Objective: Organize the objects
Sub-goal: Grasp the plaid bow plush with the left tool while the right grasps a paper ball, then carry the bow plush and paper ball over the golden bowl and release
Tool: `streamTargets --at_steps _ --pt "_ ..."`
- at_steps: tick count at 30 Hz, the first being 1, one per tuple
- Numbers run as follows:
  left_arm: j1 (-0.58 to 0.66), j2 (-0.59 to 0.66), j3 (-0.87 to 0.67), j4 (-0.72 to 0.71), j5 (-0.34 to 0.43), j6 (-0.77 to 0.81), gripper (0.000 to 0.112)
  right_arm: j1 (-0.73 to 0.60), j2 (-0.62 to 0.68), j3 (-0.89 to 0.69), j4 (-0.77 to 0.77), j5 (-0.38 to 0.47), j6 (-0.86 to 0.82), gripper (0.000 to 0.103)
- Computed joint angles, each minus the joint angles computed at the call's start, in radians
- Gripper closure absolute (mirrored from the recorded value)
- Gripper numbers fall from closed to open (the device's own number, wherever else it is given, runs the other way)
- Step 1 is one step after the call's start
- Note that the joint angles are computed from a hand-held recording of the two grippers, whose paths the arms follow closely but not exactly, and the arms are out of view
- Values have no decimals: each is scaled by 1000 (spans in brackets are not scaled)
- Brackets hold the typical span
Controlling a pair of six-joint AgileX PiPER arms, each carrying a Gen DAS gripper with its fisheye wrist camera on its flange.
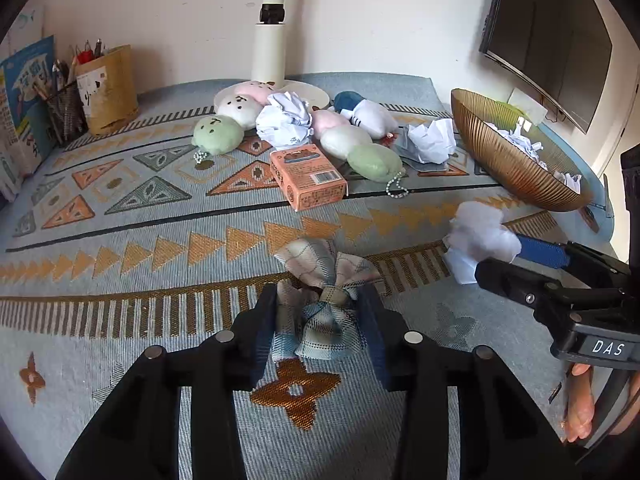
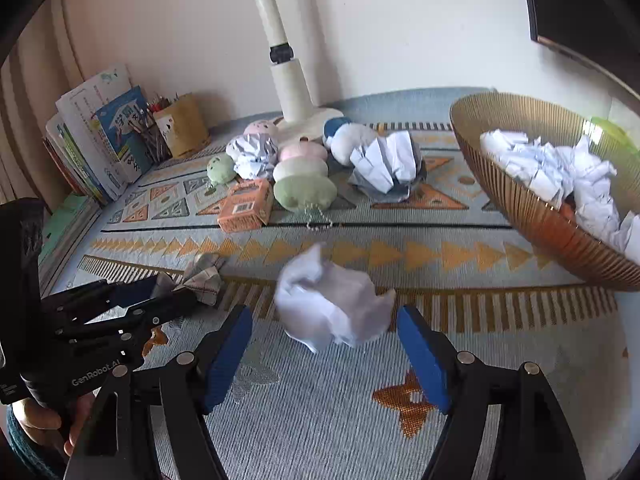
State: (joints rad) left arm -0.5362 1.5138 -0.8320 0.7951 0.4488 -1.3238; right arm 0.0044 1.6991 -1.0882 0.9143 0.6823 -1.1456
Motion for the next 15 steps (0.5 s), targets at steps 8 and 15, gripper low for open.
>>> streamTargets --at_steps 8,15 --pt "-9 11 -12 -29 21 29 51 45 -10 9 -78 -24 45 19" --pt "-16 8 -5 50 17 -47 85 41 -13 13 -38 -24 19 30"
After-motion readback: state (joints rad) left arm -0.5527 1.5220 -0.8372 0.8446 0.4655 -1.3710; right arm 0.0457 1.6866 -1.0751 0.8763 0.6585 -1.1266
